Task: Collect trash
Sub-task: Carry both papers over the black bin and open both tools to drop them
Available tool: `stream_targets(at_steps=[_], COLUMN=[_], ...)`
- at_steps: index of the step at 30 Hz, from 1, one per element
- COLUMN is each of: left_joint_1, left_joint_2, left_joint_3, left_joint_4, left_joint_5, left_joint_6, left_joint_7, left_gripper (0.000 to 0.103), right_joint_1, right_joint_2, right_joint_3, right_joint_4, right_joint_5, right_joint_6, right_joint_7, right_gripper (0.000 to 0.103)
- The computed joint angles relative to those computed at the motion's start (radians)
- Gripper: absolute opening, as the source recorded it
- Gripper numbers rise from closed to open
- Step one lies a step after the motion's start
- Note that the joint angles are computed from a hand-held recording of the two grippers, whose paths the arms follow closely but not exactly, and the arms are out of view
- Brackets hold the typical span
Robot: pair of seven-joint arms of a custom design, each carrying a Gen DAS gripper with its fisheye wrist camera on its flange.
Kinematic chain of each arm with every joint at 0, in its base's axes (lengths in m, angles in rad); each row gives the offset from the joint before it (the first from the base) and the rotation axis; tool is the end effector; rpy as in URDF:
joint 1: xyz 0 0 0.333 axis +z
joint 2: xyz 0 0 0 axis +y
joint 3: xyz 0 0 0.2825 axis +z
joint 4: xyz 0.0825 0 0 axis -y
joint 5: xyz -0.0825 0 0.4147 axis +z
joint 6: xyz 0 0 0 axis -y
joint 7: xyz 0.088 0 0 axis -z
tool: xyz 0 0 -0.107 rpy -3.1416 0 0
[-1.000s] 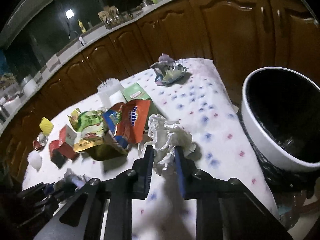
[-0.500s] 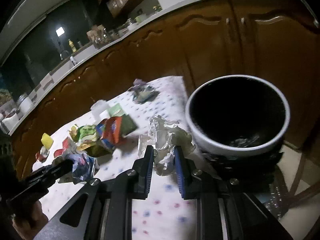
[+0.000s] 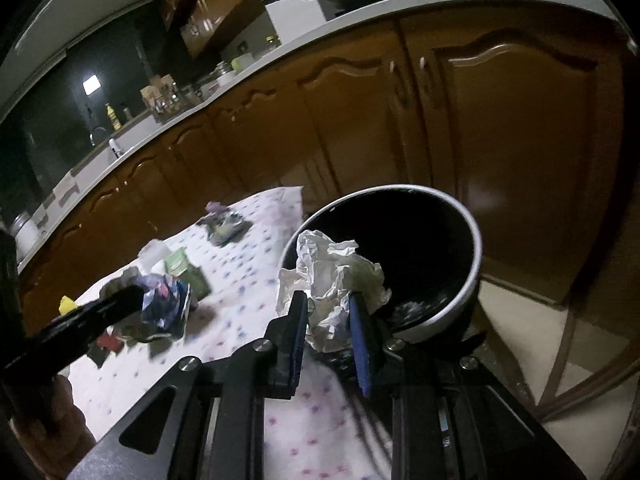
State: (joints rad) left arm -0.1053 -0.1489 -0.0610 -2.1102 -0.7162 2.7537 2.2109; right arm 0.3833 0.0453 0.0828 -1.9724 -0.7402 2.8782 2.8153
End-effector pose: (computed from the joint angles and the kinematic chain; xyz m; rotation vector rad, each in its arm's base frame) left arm 0.5849 -0.0722 0.5213 -1.5569 2.0054 -1.1197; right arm 0.5519 0.3200 0.4904 -1.4718 1.7041 -0.5098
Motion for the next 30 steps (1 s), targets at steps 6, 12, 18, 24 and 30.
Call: stream_targets(at_steps=[6, 12, 18, 24, 30], left_joint_1=[0.002, 0.016, 0.02, 0.025, 0.044], left_joint_2=[0.106, 0.21, 0.318, 0.379, 0.365], left_joint_3=[-0.045, -0.086, -0.113, -0.13, -0.15], left_joint_4=[0.116, 0.239, 0.359, 0.413, 0.39], left_joint_5=[0.1, 0.216, 0.342, 0.432, 0.406], left_joint_6=[-0.006, -0.039, -0.087, -0.101, -0.093], left_joint_7=[-0.083, -0.183, -0.27, -0.321, -0.299], left_gripper=[0.023, 0.023, 0.024, 0.041, 0.06], right_joint_1=[-0.022, -0.036, -0.041, -0.04, -0.035], right_joint_2=[0.003, 0.021, 0.068, 0.098, 0.088], right_joint_3=[-0.011, -0.02, -0.03, -0.042, -0.062], right_joint_4=[0.006, 0.025, 0.073, 0.096, 0.07], right_joint_5=[0.051, 0.111, 0.219, 0.32, 0.336], right_joint_6=[-0.01, -0.018, -0.033, -0.051, -0.031], right_joint_7=[-0.058, -0.132, -0.251, -0.353, -0.329], right_gripper=[0.022, 0.025, 0.025, 0.033, 0.054])
